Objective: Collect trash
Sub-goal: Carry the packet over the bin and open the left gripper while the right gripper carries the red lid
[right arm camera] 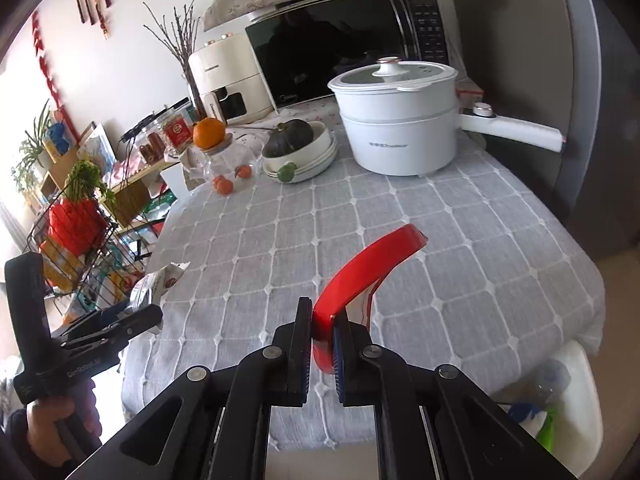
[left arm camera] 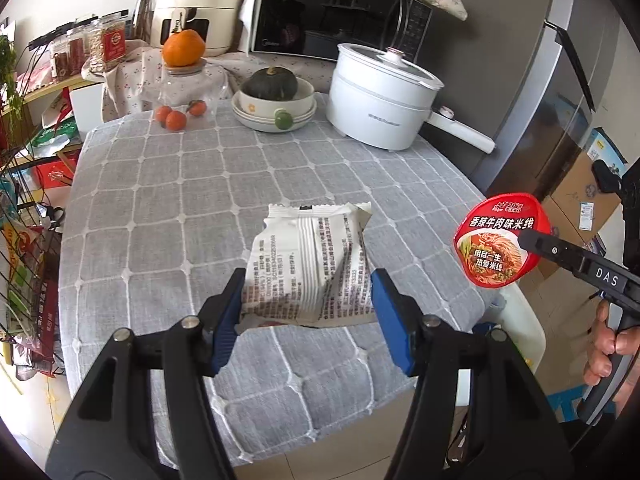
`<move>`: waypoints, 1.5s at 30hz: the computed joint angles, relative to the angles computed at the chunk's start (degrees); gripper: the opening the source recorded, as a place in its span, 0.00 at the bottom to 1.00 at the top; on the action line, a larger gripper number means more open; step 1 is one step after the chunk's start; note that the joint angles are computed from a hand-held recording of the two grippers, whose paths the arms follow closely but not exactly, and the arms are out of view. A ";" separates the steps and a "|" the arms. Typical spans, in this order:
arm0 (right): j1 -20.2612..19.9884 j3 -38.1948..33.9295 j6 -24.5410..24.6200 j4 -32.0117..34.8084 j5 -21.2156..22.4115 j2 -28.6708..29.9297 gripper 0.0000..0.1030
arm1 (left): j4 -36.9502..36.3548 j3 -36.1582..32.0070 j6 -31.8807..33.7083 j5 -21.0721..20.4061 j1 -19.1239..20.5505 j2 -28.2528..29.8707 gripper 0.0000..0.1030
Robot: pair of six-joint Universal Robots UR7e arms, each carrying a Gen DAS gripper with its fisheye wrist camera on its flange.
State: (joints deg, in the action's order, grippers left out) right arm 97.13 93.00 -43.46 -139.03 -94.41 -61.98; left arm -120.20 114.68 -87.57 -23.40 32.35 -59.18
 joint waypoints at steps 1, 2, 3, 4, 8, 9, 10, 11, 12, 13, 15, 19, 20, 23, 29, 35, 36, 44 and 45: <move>-0.50 0.56 0.03 0.02 -0.28 -1.12 0.09 | -1.46 -0.34 1.30 -0.16 -0.33 0.95 0.61; -1.01 1.02 0.10 0.09 -0.33 -2.14 0.09 | -3.26 -0.64 2.94 -0.33 -0.60 1.93 0.61; -1.54 1.55 -0.11 0.08 -0.43 -3.25 0.09 | -4.78 -1.04 4.40 -0.50 -0.84 2.95 0.61; -2.02 2.17 -0.53 -0.40 -0.70 -4.27 0.09 | -6.38 -1.44 5.90 -0.67 -1.04 3.96 0.61; -4.74 4.22 -2.20 -1.56 0.31 -8.26 0.09 | -13.21 -3.33 13.08 -1.88 -1.52 8.17 0.61; -5.61 4.73 -2.79 -1.90 0.83 -9.16 0.09 | -15.53 -3.77 15.06 -2.44 -1.54 9.22 0.61; -6.42 5.13 -3.21 -2.23 0.90 -9.94 0.09 | -18.15 -4.20 17.19 -3.13 -1.50 10.23 0.61; -6.92 5.04 -3.10 -2.11 -0.07 -10.36 0.09 | -20.54 -4.68 19.30 -3.83 -1.44 11.28 0.61; -7.28 4.62 -2.40 -1.57 -1.53 -10.54 0.09 | -22.50 -5.41 21.46 -4.61 -1.35 12.42 0.61; -7.76 4.02 -1.53 -0.64 -2.41 -10.75 0.09 | -23.97 -6.20 23.55 -5.43 -1.23 13.49 0.61; -8.88 3.06 -0.84 0.72 -2.96 -11.24 0.09 | -25.78 -8.27 27.25 -7.08 -0.89 15.84 0.61; -10.85 1.78 -1.05 0.79 -4.80 -11.57 0.09 | -29.23 -12.77 34.54 -10.28 0.14 20.58 0.62; -11.33 1.40 -1.15 0.84 -5.47 -11.46 0.09 | -29.73 -14.04 36.33 -10.92 0.46 21.85 0.62; -12.88 0.18 -0.82 1.52 -8.06 -10.88 0.09 | -30.17 -17.93 40.81 -12.52 1.42 25.40 0.62; -16.04 -2.77 0.41 3.63 -10.24 -10.06 0.10 | -31.78 -26.08 48.52 -15.91 3.65 32.21 0.62; -17.78 -4.87 0.77 4.90 -11.40 -9.47 0.10 | -32.15 -32.78 53.09 -15.95 5.43 37.70 0.63; -17.91 -5.19 0.82 5.19 -11.48 -9.34 0.10 | -32.43 -33.33 53.51 -15.94 5.68 38.26 0.63; -17.90 -6.60 1.54 6.69 -11.63 -8.62 0.10 | -30.13 -34.97 53.35 -13.32 7.02 39.52 0.85; -17.78 -6.69 1.64 6.78 -11.69 -8.51 0.10 | -29.19 -34.61 52.05 -13.17 6.98 39.00 0.86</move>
State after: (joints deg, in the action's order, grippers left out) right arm 79.35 86.32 -41.82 -132.25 -106.09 -70.50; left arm -149.39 80.08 -35.52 -36.57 39.32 -20.18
